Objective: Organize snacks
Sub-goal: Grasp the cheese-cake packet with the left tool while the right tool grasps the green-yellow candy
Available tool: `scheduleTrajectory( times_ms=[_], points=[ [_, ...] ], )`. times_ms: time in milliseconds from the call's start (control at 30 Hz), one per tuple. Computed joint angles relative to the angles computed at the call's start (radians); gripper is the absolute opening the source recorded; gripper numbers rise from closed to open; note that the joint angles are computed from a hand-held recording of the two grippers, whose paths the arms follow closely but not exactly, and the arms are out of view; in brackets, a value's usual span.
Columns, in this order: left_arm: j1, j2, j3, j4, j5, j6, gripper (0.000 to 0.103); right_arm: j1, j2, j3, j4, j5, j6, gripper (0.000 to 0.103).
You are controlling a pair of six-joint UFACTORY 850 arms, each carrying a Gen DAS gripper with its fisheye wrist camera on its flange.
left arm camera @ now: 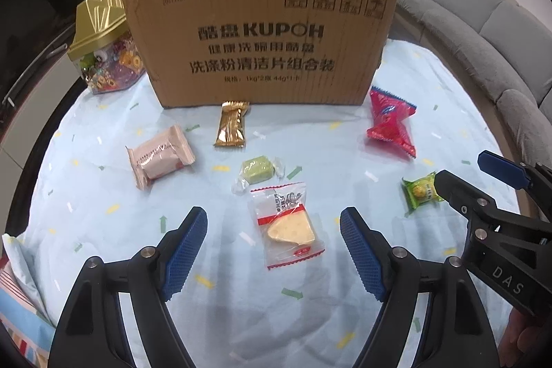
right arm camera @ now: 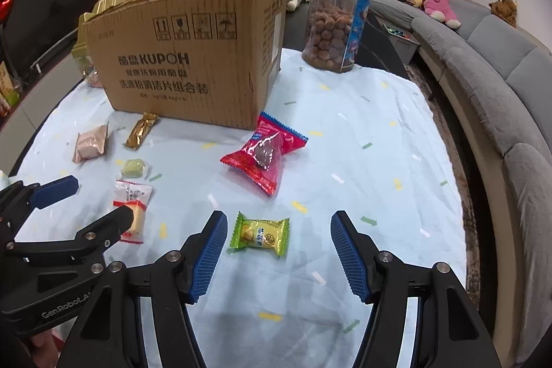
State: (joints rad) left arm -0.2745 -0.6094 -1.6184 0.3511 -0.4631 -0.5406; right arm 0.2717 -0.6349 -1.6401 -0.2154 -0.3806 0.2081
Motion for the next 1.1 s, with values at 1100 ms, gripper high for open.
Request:
scheduleTrajectory(
  times_ms=[1100],
  points=[
    [-0.004,-0.068,-0.050,-0.009,-0.058,-0.046,0.057,0.001,-0.098,-0.068,0.062,-0.029,-0.032,0.062]
  ],
)
